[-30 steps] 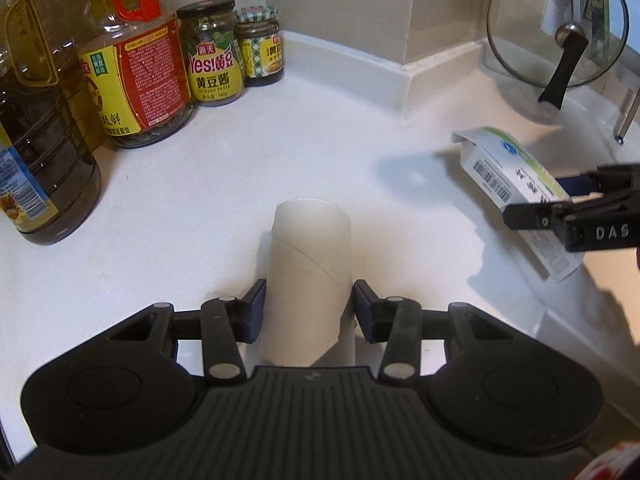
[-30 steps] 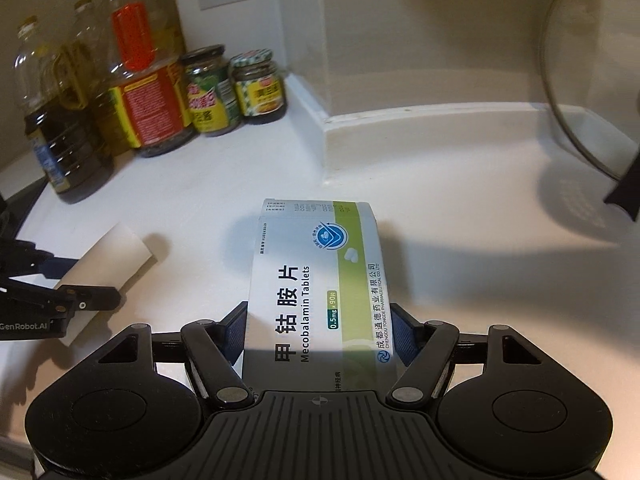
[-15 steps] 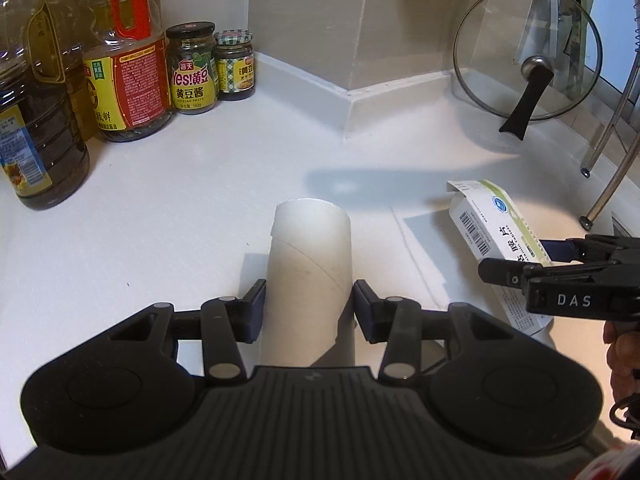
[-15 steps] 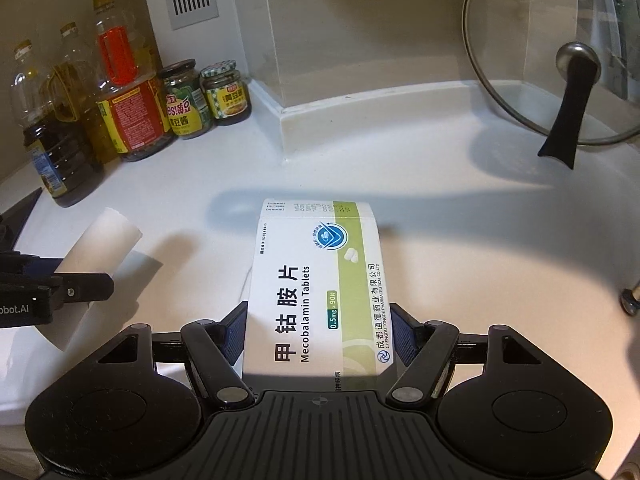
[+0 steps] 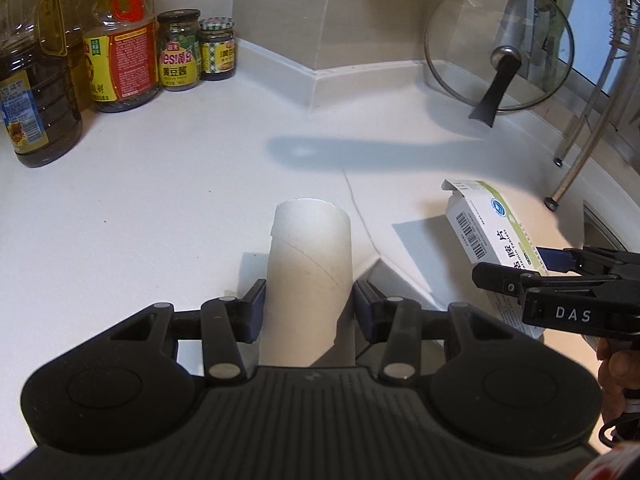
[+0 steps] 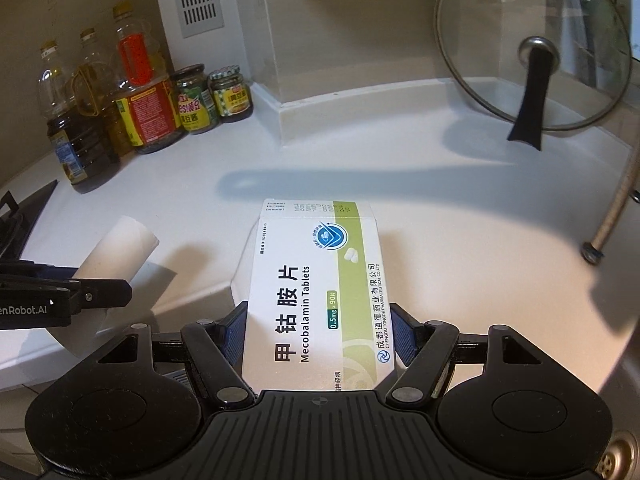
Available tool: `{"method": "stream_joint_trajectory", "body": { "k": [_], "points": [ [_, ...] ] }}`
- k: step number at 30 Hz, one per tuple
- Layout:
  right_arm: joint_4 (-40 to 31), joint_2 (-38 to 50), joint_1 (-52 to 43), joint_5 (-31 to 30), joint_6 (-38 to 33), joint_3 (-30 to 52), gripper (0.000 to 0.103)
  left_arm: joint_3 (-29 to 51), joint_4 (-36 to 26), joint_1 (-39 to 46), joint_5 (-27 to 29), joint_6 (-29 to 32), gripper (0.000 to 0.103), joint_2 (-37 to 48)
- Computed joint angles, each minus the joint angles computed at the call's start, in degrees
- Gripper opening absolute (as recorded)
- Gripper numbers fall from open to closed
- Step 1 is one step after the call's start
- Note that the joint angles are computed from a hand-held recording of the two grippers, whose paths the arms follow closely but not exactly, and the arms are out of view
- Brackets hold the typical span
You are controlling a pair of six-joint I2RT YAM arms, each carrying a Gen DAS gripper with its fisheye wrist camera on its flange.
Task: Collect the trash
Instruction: 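Carry the paper roll tube and medicine box down over the trash bin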
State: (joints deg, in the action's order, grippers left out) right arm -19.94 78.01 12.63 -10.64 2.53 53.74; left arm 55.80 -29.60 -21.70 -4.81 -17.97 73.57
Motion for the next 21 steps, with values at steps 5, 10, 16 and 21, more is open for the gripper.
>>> {"method": "stream_joint_trajectory", "body": {
  "k": [5,10,16,21],
  "points": [
    [-1.9,-7.0,4.8,6.7,6.6,-3.6,0.071,-2.4,-1.2,1.1,4.0,3.3,0.041,-4.2],
    [-4.9,-13.1,12.7,14.7,12.7,-5.8,0.071,-5.7,-3.1,3.7,7.8,6.9,0.041,-9.7],
    [-10.0,-18.9,22.7,23.7,20.6,-7.6,0.071,-9.4,-6.7,6.5,11.5,10.6,0.041,-17.5],
    [-14.2,-22.2,31.5,30.7,27.5,-8.8,0.071,-12.4,-10.3,8.5,14.1,12.3,0.041,-23.7]
  ]
}}
